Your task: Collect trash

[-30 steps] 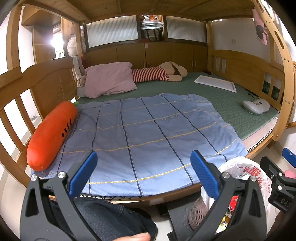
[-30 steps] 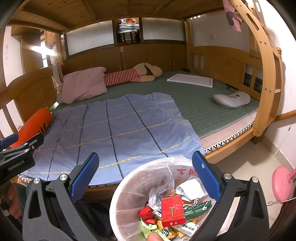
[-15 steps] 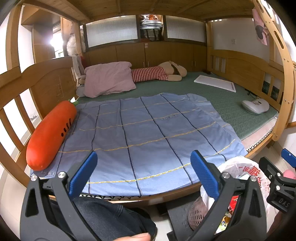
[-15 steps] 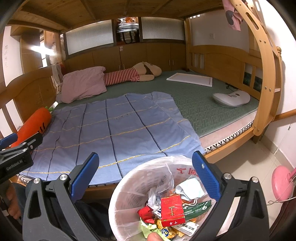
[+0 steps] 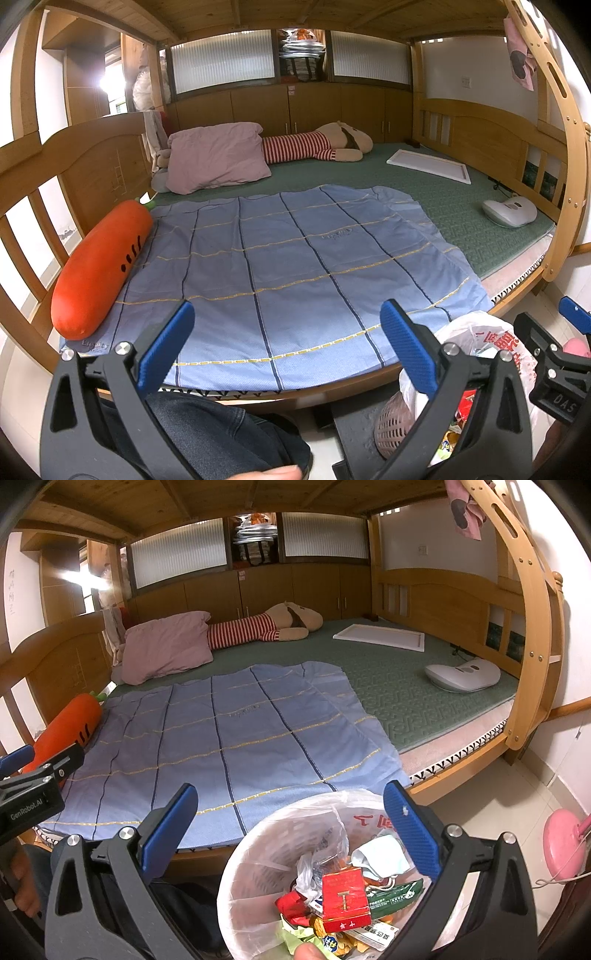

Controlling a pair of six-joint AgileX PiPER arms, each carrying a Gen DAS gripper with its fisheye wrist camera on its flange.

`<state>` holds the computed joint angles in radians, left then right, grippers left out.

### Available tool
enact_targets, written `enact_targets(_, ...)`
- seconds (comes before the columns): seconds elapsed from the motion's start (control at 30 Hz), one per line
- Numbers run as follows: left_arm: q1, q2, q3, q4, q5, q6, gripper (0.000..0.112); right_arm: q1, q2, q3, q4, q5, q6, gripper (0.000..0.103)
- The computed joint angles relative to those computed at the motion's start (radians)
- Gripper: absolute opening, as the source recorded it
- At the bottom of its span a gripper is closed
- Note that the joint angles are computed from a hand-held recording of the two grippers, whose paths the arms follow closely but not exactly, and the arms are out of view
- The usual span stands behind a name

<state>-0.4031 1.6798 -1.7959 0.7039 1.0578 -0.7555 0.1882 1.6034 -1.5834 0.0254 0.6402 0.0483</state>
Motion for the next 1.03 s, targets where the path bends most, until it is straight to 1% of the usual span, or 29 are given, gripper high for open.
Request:
enact_targets(0.37, -0.007, 0.006, -0.005, 0.001, 0.004, -0.007, 0.1, 0.01, -0.001, 0.001, -0.019, 0.001, 0.022, 0.098)
enact_targets(0.57, -0.033, 0.016, 0.006, 0.022, 0.001, -0.047, 0.1, 0.009, 0.005, 0.006, -0.016, -0.004, 0.015, 0.098)
enact_targets(0.67, -0.037, 0.01, 0.026, 0.036, -0.013, -0.062, 0.1, 0.007, 0.015, -0.001, -0.007, -0.003, 0.006, 0.098)
enact_targets(0.7, -0.05, 0.016, 0.025, 0.051, -0.003, -0.073, 0.1, 0.006, 0.014, 0.003, -0.007, -0.003, 0.007, 0.098)
enact_targets(0.9, -0.05, 0.025, 0.013, 0.021, -0.005, -0.057, 0.1, -0.001, 0.049, -0.039, 0.008, 0.014, -0.005, 0.098)
enact_targets(0.97, -0.043, 0.033, 0.007, 0.014, -0.003, -0.049, 0.1, -0.007, 0.041, -0.032, 0.014, -0.006, -0.006, 0.098)
enact_targets(1.03, -0.023, 0.055, -0.019, -0.003, 0.009, -0.021, 0.1, -0.015, 0.008, -0.004, 0.057, -0.06, -0.04, 0.098)
